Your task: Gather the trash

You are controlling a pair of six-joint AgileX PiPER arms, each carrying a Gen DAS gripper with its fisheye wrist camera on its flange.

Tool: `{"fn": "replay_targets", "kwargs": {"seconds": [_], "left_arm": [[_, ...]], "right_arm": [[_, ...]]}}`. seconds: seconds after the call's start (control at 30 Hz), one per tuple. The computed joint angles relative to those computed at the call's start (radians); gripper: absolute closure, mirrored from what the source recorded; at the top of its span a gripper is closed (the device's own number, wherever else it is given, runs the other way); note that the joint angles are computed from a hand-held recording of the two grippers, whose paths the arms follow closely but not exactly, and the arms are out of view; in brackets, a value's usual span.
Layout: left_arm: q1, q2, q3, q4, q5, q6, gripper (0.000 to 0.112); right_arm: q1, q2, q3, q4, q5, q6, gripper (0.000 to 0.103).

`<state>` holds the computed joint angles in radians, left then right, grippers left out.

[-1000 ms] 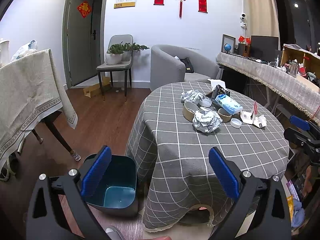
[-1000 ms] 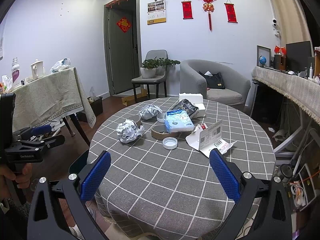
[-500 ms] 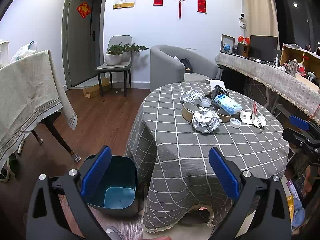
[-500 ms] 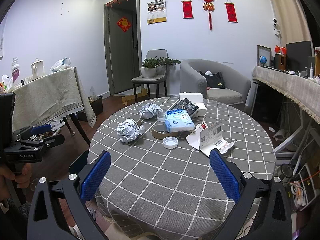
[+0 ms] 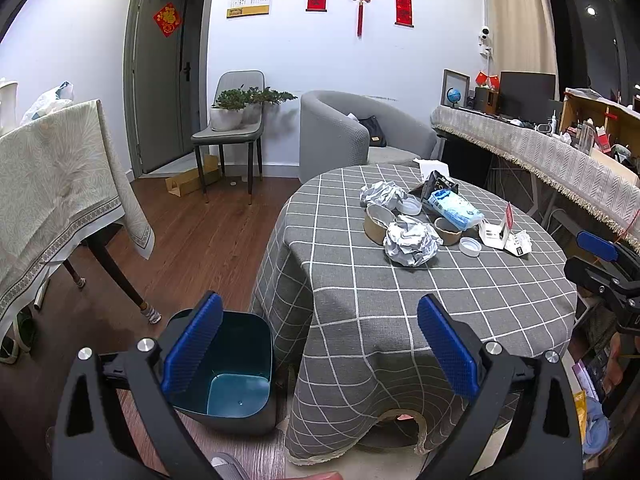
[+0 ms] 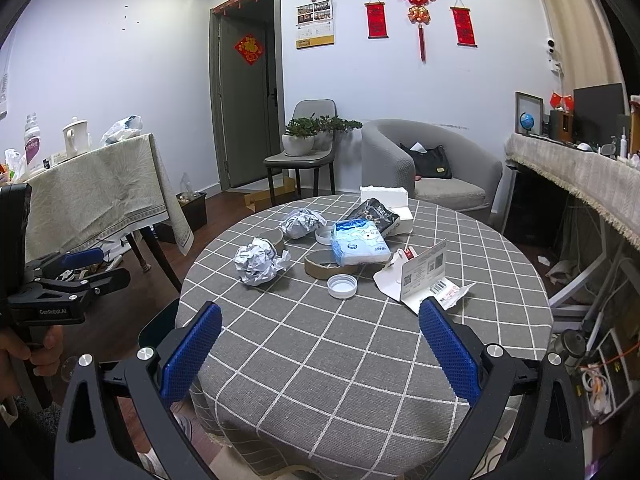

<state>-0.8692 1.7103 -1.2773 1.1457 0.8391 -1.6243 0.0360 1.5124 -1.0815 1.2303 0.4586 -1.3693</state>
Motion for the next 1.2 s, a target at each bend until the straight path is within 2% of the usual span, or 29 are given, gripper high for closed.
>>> {"fn": "replay_targets", "kwargs": {"seconds": [0.33, 0.8, 1.07, 1.2], "left_arm": [[0.001, 0.001, -0.007, -0.011, 0.004, 0.012, 0.013], [-0.013, 0.014, -0.023, -0.012, 0.029, 0.036, 0.013], [-0.001, 0.027, -0.063, -0.045, -0.030, 0.087, 0.014], [0.019, 0.060, -0.106, -0.075, -0.058, 0.138, 0.019]], "right_arm": [[0.000, 0.000, 0.001, -0.001, 0.001, 0.000, 0.003], [0.039, 0.005, -0.016, -0.105, -0.065, 0.077, 0.003], [0.007, 0.040, -0.057, -0.098, -0.019, 0.083, 0.003], [-0.014, 0.066, -0.094, -0.103, 0.005, 0.087, 0.003]]}}
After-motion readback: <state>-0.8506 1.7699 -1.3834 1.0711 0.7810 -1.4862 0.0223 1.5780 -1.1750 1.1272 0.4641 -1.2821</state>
